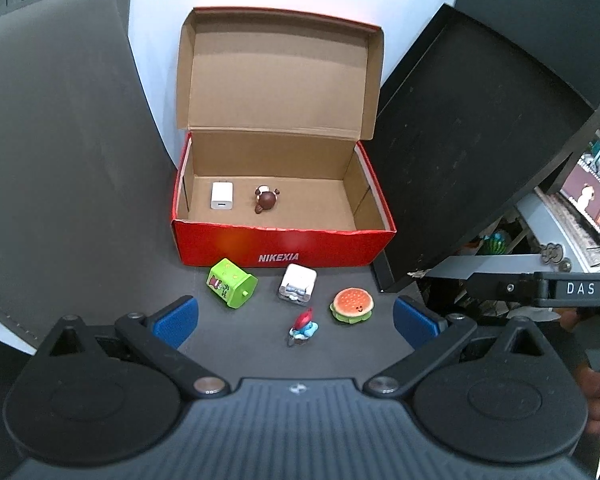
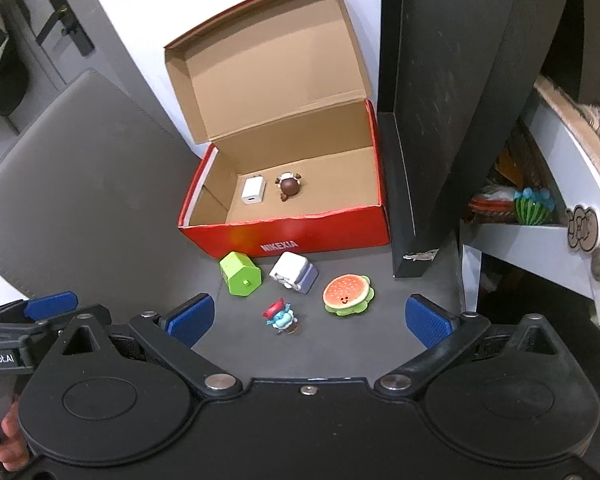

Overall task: Organize objects
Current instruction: 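Move the left tool toward the red-capped figurine while the right tool approaches the hamburger toy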

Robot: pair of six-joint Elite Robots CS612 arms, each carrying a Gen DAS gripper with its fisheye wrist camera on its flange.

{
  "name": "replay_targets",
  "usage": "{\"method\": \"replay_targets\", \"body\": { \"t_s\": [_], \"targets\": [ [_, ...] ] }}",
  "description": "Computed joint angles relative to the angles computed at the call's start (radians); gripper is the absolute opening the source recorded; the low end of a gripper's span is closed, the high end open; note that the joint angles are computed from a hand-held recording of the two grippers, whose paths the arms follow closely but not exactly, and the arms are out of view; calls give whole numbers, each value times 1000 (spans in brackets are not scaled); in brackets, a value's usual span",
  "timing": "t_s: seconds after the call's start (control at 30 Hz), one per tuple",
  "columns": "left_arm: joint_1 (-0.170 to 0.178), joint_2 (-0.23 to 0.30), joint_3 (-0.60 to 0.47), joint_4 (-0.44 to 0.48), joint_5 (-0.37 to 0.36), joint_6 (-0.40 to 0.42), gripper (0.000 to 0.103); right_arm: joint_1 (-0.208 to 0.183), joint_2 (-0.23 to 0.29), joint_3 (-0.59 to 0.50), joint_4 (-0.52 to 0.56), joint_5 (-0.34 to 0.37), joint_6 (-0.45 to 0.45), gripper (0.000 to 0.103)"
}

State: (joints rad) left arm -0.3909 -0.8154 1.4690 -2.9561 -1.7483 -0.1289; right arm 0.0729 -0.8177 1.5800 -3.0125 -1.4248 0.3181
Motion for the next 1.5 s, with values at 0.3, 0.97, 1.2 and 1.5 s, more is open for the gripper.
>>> {"method": "replay_targets", "body": {
  "t_s": [0.3, 0.97, 1.2, 1.5],
  "targets": [
    [-8, 40, -52, 77, 10, 42, 103, 0, 39, -40, 22, 1, -2, 103],
    [-26, 124, -155, 146, 38, 213, 102, -7, 130, -125, 18, -23, 77, 98],
    [-23, 144, -186, 217, 36, 261, 100, -11, 154, -135, -3, -40, 82, 91],
    [-27, 175, -224, 283, 19, 371, 99, -10, 189, -163, 31, -19, 75, 80]
  ]
}}
